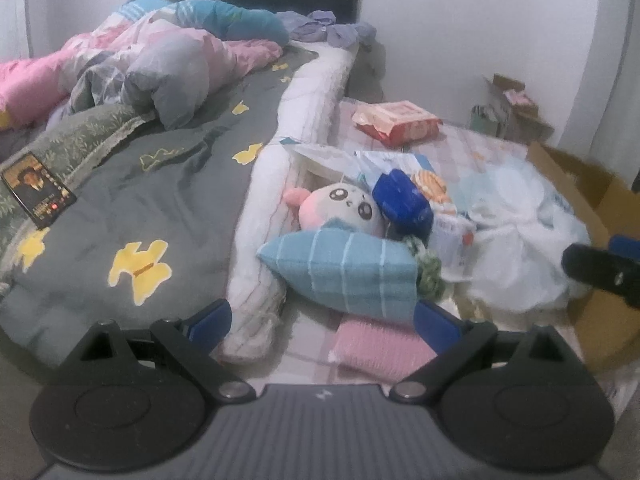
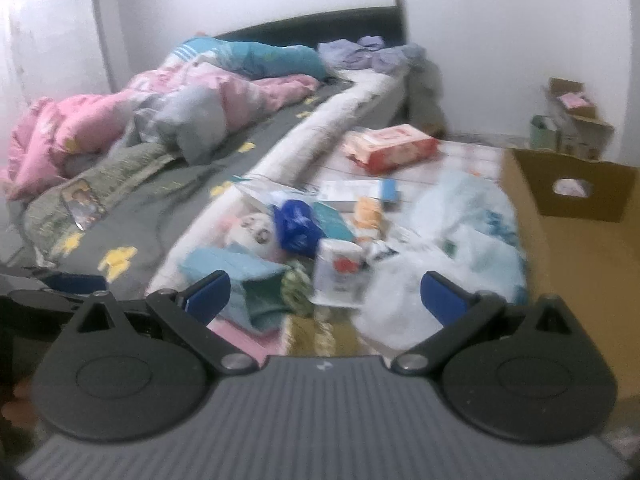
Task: Organize soft objects
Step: 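Reach the right gripper to the white cotton swab bag and grasp it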
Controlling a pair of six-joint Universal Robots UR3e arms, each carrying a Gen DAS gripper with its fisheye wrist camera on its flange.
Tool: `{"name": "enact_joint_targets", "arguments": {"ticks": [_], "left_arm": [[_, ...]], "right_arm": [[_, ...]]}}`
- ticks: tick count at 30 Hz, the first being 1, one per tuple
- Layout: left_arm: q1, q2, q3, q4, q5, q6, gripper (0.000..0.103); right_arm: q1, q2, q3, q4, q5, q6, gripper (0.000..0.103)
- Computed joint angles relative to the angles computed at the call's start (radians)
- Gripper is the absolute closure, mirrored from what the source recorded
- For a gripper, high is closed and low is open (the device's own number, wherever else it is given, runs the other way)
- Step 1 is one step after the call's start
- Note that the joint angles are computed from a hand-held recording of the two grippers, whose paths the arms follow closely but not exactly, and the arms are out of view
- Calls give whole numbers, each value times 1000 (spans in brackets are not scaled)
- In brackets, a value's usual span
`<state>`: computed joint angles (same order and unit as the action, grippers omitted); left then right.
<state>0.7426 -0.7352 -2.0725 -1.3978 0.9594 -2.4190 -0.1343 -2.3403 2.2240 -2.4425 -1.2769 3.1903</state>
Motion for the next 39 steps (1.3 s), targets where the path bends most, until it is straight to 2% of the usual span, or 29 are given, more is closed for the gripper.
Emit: {"name": "enact_joint_targets", "arguments": {"ticks": [4, 10, 14, 18, 20, 25, 27, 30, 35, 37, 39], "left_arm": [[-62, -92, -14, 128, 2, -94, 5], [-171, -226, -33, 375, 21, -194, 5], [-221, -337, 1, 501, -7, -258, 5], [-265, -467, 64, 583, -48, -310, 5], [-296, -540, 108, 611, -57, -336, 7], [-386, -711, 230, 647, -40, -416, 18], [-417, -778, 282, 640, -22, -445, 30], [-453, -876, 375, 600, 1, -476, 40], [-453, -936, 430, 622, 30, -489, 41], [-456, -970, 463, 645, 62, -523, 42], [-460, -1015, 518, 634, 96, -569, 52]], "right_arm": [[-51, 50, 13, -56, 81, -20, 1], [-73, 186, -41, -101, 111, -23, 1], [-92, 278, -195, 10, 157, -85, 1], [-147, 387, -428, 224, 248, -165, 1], [-164, 471, -548, 306, 275, -187, 1], [-196, 706, -801, 442, 350, -192, 1], [-193, 807, -887, 473, 365, -175, 2], [-183, 960, -1012, 526, 387, -145, 8], [-165, 1184, -1216, 623, 405, -90, 23], [-156, 1268, -1322, 657, 402, -84, 24], [-144, 1355, -1452, 700, 402, -76, 26]]}}
